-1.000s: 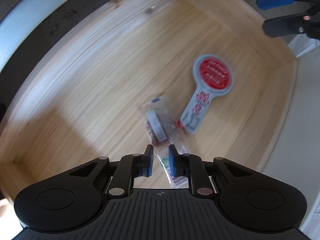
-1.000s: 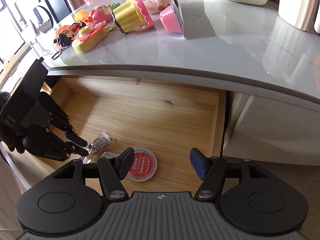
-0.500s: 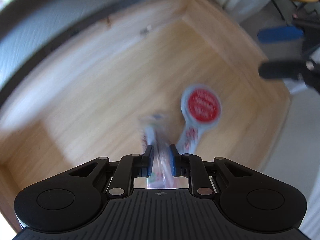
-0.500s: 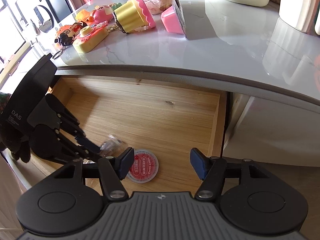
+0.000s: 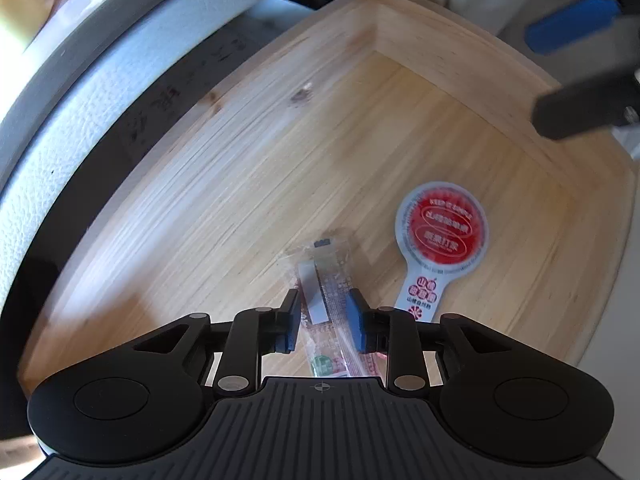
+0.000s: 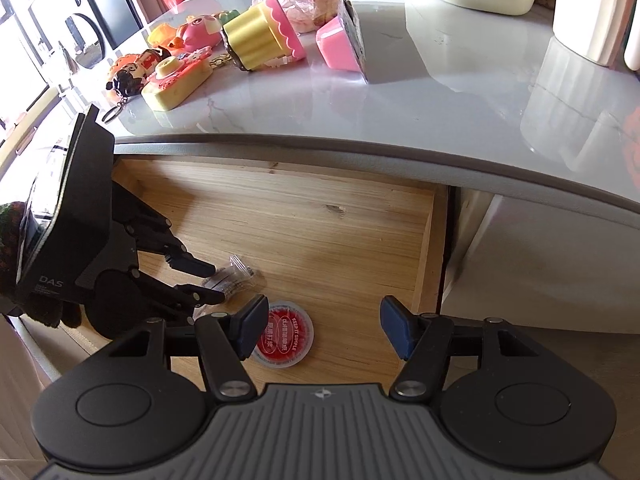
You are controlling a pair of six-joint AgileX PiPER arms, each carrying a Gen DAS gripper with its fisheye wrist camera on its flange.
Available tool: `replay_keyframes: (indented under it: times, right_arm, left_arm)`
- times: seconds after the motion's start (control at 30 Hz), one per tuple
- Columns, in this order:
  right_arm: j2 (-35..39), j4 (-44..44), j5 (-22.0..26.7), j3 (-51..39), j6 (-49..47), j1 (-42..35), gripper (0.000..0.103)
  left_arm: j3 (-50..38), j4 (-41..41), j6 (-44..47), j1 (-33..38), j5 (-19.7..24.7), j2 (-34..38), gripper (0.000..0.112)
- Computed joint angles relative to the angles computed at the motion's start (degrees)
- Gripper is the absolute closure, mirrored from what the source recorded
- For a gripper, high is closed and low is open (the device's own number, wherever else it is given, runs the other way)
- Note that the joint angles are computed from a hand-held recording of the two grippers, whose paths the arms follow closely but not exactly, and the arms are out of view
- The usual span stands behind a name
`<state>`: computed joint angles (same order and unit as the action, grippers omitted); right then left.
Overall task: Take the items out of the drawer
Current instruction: 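Grasp the clear-wrapped snack bar in the drawer with the left tool, then lift the snack bar with the left tool while the right tool grasps the red packet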
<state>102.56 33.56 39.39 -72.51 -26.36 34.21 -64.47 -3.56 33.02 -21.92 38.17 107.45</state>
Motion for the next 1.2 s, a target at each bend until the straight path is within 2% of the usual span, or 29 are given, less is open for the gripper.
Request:
replay_keyframes:
  times: [0.1, 0.17, 0.23, 0.3, 0.43, 0.53, 0.77, 0.8, 0.83, 0.93, 1.03, 1.2]
  right_arm:
    - [-0.1, -0.2, -0.1, 0.0, 0.2, 0.0, 0.041]
    - [-0.2, -0.3, -0.1, 0.1, 0.5, -0.1, 0.041]
    - [0.0, -0.5, -0.1, -0.1, 0.7, -0.2, 0.041]
    - [-0.5, -0.6, -0.1, 0.4, 0.7, 0.0, 0.041]
    - [-0.3, -0.7, 0.0, 0.2, 0.4, 0.0, 0.041]
    - [-0.3, -0.7, 0.3, 0.1, 0.1, 0.1, 0.041]
    - [-0.1, -0.9, 0.6, 0.0, -0.2, -0.2, 0.041]
    - [-0.2, -0.7, 0.6, 0.1, -0.5, -0.3, 0.041]
    - [-0.4, -0.5, 0.4, 0.3, -0.7, -0.5, 0.041]
    - [-1.1, 0.1, 0.2, 0.2, -2.1, -1.2, 0.041]
    - [1.2, 3.4, 8.5, -5.0, -11.0, -2.4, 0.041]
    - [5.9, -10.7, 15.4, -15.1, -16.1, 4.1, 0.041]
  left_arm:
    - [-1.3, -1.2, -0.6, 0.8, 1.1, 1.0, 0.079]
    - [-1.9, -1.4, -1.3, 1.5, 1.8, 1.2, 0.074]
    - [-2.4, -0.7, -3.0, 1.8, 2.1, 1.6, 0.065]
    - [-2.6, 1.0, -4.9, 2.0, 2.6, 1.5, 0.061]
    - [-2.5, -2.0, -1.2, 3.6, 3.1, 1.5, 0.061]
    - [-5.8, -4.8, 1.6, 4.5, 8.7, 4.7, 0.063]
    - [-5.3, -6.5, 4.0, 4.6, 8.3, 4.2, 0.061]
    - [-5.2, -6.1, 4.7, 4.5, 8.4, 4.0, 0.07]
    - [-5.9, -6.3, 5.3, 4.9, 9.9, 4.2, 0.072]
    - [-11.2, -9.5, 6.9, 8.0, 18.9, 7.0, 0.072]
    - [-9.7, -13.2, 12.7, 12.2, 20.0, 3.5, 0.072]
    - [-8.0, -23.3, 20.7, 21.4, 22.1, 0.4, 0.072]
